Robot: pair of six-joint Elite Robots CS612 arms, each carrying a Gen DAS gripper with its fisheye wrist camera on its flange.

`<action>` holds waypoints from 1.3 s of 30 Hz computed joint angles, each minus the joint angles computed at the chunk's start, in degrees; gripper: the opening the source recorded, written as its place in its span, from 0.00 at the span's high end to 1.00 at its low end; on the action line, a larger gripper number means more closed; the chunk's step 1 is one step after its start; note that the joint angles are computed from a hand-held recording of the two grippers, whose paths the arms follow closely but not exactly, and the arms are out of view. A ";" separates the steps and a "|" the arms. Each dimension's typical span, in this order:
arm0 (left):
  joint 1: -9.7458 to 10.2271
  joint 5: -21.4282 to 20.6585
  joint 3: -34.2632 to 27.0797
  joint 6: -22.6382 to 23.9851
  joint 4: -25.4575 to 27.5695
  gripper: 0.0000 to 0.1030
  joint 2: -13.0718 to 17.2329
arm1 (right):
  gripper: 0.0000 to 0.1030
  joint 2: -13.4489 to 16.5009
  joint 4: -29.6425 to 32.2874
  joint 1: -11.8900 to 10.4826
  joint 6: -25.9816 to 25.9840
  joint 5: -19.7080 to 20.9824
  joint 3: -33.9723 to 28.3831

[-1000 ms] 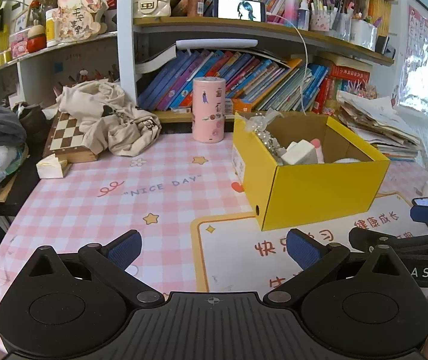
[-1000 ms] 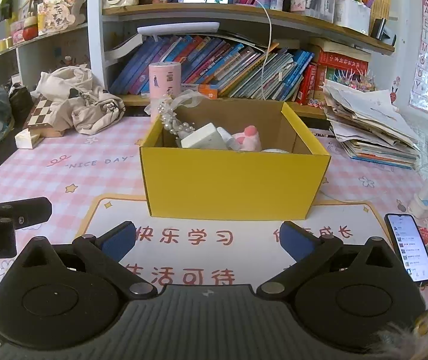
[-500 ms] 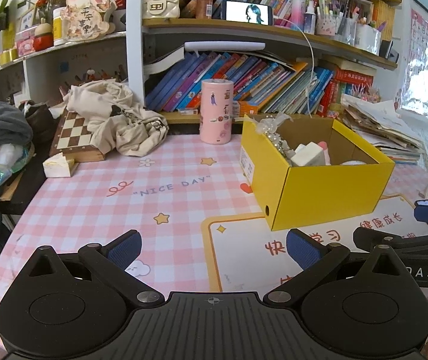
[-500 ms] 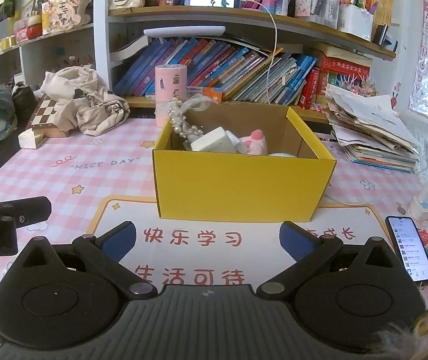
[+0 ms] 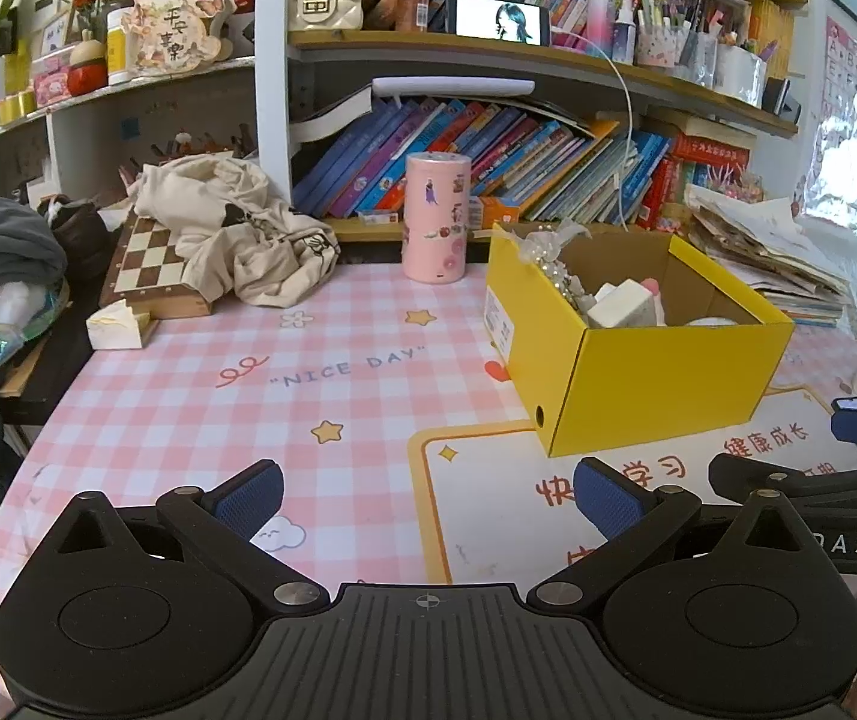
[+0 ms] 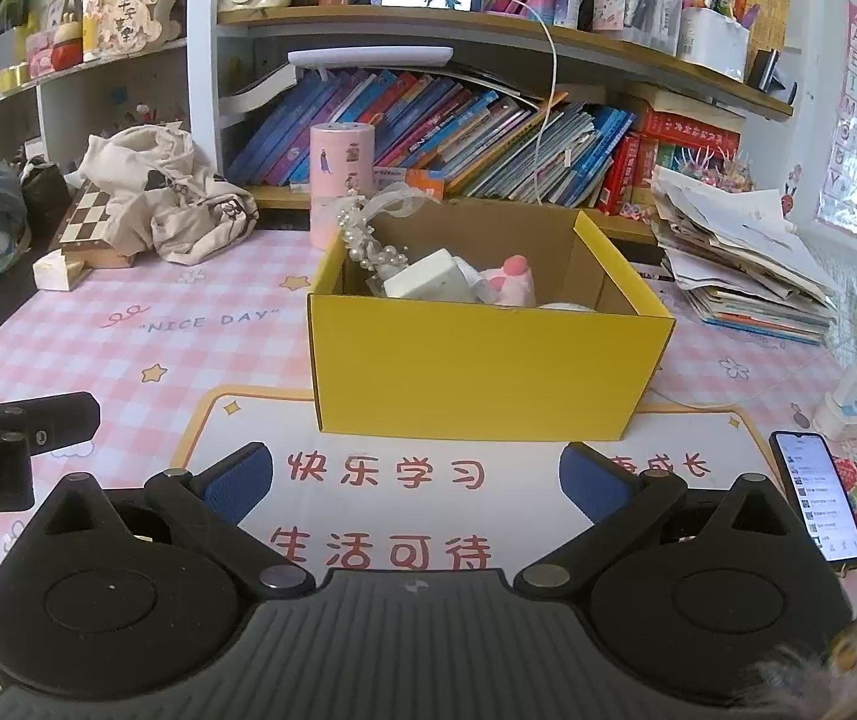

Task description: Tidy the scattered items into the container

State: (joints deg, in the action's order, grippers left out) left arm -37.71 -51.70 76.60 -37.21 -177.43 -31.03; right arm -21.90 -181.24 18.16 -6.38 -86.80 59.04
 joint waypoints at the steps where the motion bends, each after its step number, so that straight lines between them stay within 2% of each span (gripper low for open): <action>1: 0.00 -0.03 0.02 -0.02 -0.02 0.00 -0.01 | 0.00 0.02 0.09 0.02 -0.06 -0.01 -0.06; 31: -0.01 -0.31 0.00 -0.32 -0.51 0.00 0.05 | 0.00 0.10 1.13 0.37 -1.01 0.05 -0.34; 39: -0.33 0.69 0.23 0.71 -3.12 0.00 0.24 | 0.00 -0.07 1.24 0.53 -0.95 -0.25 -0.02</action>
